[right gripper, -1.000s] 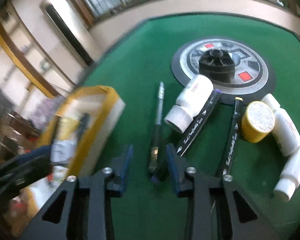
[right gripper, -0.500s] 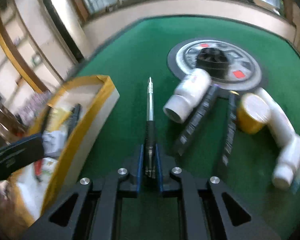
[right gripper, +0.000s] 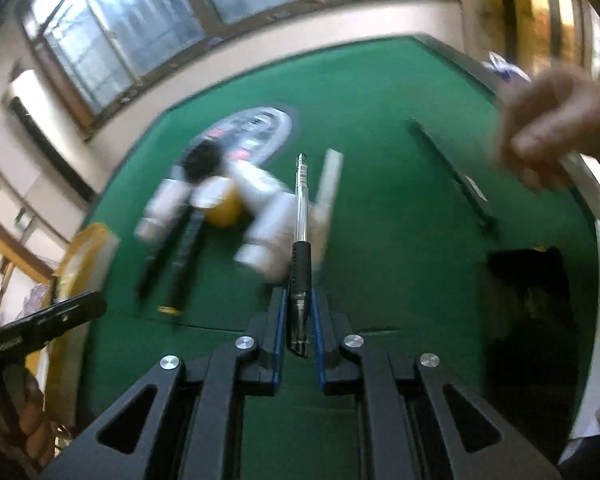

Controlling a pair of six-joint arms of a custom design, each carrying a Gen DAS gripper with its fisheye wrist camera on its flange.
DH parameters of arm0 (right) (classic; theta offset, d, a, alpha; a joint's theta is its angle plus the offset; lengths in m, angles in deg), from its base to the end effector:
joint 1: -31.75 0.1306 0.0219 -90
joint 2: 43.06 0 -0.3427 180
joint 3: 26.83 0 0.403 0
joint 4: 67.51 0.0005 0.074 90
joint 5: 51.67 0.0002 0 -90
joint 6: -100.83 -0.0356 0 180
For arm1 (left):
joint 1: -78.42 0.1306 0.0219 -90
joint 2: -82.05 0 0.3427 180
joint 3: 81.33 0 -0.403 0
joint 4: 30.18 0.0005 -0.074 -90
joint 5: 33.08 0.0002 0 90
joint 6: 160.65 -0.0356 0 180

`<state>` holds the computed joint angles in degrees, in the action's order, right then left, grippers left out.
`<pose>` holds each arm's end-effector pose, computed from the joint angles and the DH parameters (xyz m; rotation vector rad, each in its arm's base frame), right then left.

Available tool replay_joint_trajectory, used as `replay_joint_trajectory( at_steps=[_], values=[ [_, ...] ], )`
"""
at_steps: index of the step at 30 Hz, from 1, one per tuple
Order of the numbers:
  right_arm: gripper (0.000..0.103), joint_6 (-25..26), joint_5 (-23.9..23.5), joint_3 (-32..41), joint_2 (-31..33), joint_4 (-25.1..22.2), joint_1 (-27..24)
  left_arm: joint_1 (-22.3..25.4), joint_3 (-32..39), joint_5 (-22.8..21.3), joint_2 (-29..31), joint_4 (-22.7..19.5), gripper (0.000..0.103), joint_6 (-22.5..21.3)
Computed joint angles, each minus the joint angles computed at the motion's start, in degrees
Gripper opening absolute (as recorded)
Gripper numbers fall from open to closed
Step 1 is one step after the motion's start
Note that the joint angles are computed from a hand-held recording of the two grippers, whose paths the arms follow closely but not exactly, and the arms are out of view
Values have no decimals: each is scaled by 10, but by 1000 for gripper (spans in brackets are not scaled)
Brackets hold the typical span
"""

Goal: Organize rigid objects

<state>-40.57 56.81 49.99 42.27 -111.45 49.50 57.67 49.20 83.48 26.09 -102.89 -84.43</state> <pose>0.4399 0.1284 0.3270 0.8296 2.2806 0.1429 0.6082 -0.2480 0.3632 0.9232 2.5213 -0.6661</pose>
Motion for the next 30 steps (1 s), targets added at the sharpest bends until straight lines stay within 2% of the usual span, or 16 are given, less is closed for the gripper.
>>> replay_joint_trajectory(
  at_steps=[3,8,11,15,18,23,30],
  values=[
    [12,-17,4,-14,-6,-14,-9,-21,13,-15,15,-9,63,-7],
    [14,-29,24,-5,4,-46,-3,-53,17,-95,32,32,63,8],
    [23,-41,43,0,-1,-60,7,-62,42,-114,54,30,61,9],
    [23,-31,51,12,-8,-61,18,-71,39,-157,56,60,35,-5],
    [23,-15,39,28,3,-42,17,-66,42,-155,59,65,14,-10],
    [23,19,-22,70,43,-18,-14,-54,54,-119,66,45,15,-8],
    [23,-1,-54,91,76,-26,-54,-53,79,-100,86,40,15,3]
  ],
)
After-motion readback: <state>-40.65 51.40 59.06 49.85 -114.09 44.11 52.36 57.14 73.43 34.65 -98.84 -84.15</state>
